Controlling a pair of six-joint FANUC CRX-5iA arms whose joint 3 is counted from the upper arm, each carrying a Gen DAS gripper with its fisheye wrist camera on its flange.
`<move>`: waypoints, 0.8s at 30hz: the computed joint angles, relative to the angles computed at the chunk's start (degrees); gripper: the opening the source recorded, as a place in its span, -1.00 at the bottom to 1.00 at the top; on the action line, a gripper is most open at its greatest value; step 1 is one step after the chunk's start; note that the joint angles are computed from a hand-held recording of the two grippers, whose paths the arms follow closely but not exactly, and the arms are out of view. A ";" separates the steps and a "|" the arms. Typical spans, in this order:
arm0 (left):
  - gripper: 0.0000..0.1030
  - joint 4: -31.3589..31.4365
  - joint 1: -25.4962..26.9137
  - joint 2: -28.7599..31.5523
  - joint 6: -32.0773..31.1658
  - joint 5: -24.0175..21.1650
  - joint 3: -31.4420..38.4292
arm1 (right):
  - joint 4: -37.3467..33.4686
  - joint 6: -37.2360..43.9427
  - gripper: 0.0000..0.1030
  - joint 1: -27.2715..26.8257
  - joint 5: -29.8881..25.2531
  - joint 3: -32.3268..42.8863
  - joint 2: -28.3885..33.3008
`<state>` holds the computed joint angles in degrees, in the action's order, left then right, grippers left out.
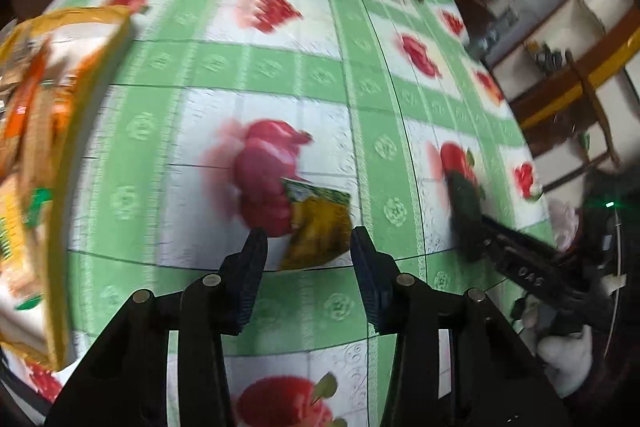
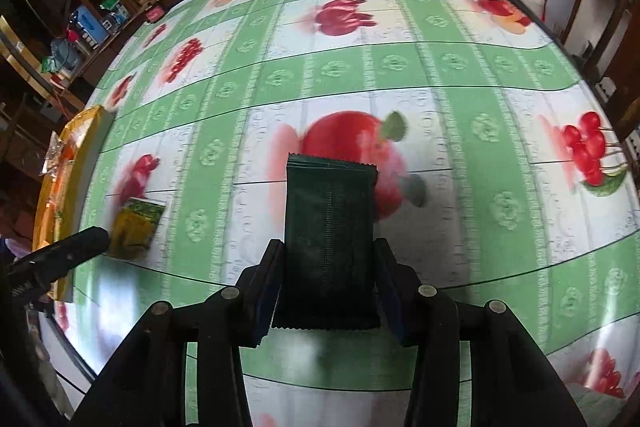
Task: Organize snacks
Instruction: 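Grasp the dark green pack with the right tool while the left grasps the yellow-green bag, then carry both packs into the white tray and open both tools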
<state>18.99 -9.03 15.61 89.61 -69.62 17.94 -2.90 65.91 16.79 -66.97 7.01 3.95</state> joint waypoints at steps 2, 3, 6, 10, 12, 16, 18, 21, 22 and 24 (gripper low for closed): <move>-0.20 0.68 1.68 -2.28 -0.06 1.11 -1.81 | -2.32 0.63 -0.11 0.05 -0.52 1.46 0.73; -0.20 0.92 2.26 -2.99 -0.02 1.58 -2.32 | -3.29 1.00 -0.11 0.27 -0.74 2.18 1.14; -0.20 1.68 4.56 -5.62 -0.25 3.06 -4.32 | -4.95 2.22 -0.11 1.61 -1.39 4.08 2.21; -0.20 1.83 7.55 -7.80 0.25 3.85 -5.85 | -6.54 3.50 -0.11 3.41 -1.97 6.70 3.30; -0.20 2.30 9.18 -8.64 0.07 3.84 -6.60 | -7.93 3.81 -0.11 3.81 -2.63 8.47 4.13; -0.20 2.07 12.06 -10.26 -0.25 3.63 -7.54 | -8.95 4.16 -0.11 5.52 -3.31 12.15 5.79; -0.21 -0.50 12.23 -9.53 0.03 1.57 -5.23 | -7.86 3.60 -0.12 6.57 -2.85 13.25 6.38; -0.13 2.92 11.54 -7.17 -3.66 -0.43 -3.79 | -6.28 1.29 -0.11 6.93 -2.64 13.24 6.21; 0.00 4.43 10.82 -6.39 -5.61 -0.90 -3.64 | -5.66 0.57 -0.11 6.77 -2.68 13.15 6.22; 0.08 7.48 8.41 -4.20 -9.68 -2.09 -3.10 | -4.33 -1.42 -0.11 6.49 -2.66 12.27 5.69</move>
